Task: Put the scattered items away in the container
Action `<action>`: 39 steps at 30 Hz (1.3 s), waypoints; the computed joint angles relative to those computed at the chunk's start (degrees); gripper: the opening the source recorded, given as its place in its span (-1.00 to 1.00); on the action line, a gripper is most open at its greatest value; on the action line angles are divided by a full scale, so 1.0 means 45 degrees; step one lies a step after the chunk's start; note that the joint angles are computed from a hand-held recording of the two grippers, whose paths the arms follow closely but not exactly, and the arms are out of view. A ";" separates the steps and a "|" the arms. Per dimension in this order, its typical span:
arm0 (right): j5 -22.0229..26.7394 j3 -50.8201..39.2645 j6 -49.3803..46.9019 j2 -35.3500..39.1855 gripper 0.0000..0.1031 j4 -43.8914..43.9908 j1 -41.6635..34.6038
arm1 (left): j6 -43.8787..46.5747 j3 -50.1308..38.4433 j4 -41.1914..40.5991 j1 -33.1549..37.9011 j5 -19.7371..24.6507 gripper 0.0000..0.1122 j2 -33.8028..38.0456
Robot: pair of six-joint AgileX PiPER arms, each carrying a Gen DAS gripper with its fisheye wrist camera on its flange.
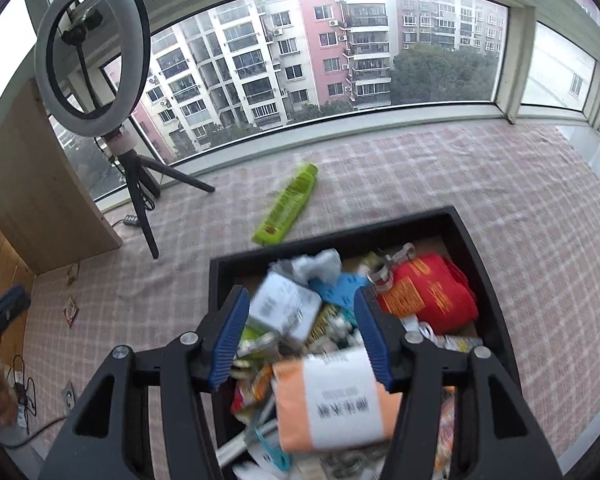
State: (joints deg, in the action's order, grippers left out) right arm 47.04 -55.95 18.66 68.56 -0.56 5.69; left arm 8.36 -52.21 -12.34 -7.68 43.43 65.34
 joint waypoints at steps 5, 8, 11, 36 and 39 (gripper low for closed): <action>0.0055 -0.2832 0.0688 0.3477 0.11 0.0222 -0.0025 | 0.3044 0.0449 -0.1898 0.3657 0.0739 -0.06 -0.0759; 0.0201 -0.4736 0.0882 0.5847 0.15 0.0694 -0.0257 | 0.4874 0.0543 -0.3017 0.6022 0.1276 -0.05 -0.0852; 0.0535 -0.6646 0.1483 0.8148 0.15 0.0874 -0.0431 | 0.6428 0.0620 -0.3828 0.8232 0.1626 -0.05 -0.0688; 0.1204 -1.1573 0.3593 1.3619 -0.27 -0.0859 -0.0077 | 0.7807 0.1011 -0.3721 1.2320 0.0547 -0.05 0.1292; 0.0049 -0.9873 0.3556 1.2125 -0.27 -0.0613 -0.0045 | 0.7883 0.0924 -0.3856 1.2356 0.0866 -0.05 0.1067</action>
